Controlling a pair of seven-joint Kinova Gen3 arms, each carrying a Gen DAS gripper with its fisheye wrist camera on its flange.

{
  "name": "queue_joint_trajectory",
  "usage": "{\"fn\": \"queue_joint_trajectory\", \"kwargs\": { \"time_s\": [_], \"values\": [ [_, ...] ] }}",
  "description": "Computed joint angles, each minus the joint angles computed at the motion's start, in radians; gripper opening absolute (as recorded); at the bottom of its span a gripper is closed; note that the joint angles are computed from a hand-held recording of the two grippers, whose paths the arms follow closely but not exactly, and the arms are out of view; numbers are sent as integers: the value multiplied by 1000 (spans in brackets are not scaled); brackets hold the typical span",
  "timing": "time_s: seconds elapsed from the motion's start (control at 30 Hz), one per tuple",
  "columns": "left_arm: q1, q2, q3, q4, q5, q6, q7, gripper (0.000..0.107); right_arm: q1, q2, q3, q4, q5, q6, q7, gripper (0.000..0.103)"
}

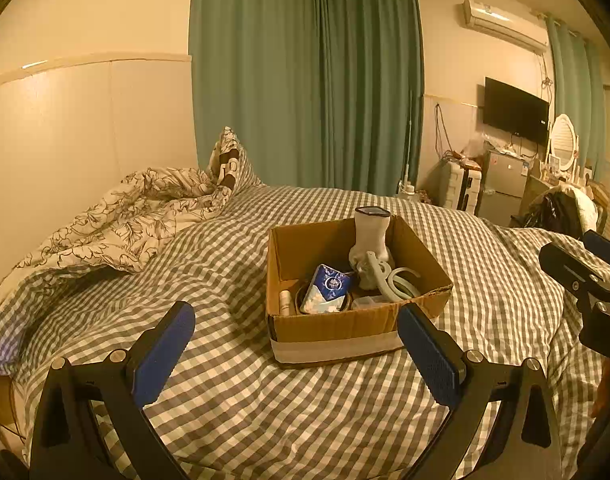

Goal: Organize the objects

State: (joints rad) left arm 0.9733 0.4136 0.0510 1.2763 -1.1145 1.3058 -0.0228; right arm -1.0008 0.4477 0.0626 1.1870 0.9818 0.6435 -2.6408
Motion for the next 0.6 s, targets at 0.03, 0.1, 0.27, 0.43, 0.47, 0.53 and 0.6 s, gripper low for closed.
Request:
{"fn": "queue_joint_trajectory", "kwargs": {
  "time_s": [0.03, 0.1, 0.27, 0.43, 0.47, 0.53, 0.6],
  "values": [
    [0, 1, 1, -2, 1, 2, -2, 103, 1, 0, -1, 1, -1, -1, 0, 103],
    [-1, 3, 1, -5, 5, 4, -7, 103, 2, 0, -2, 0, -4, -1, 2, 103],
    [1, 6, -3, -2, 7, 5, 1, 103, 3, 0, -1, 0, -5, -2, 3, 103],
    [0, 5, -2, 0, 7, 6, 2, 103, 1, 1, 0, 0, -5, -3, 3, 103],
    [-1, 5, -1, -1, 9, 7, 1, 103, 1, 1, 0, 0, -5, -3, 3, 103],
    [0, 5, -1, 0, 10, 8, 2, 103, 1, 2, -1, -2, -7, 1, 6, 103],
    [0, 6, -1, -1, 10, 9, 1, 103, 2, 2, -1, -3, -8, 0, 7, 103]
  ]
}}
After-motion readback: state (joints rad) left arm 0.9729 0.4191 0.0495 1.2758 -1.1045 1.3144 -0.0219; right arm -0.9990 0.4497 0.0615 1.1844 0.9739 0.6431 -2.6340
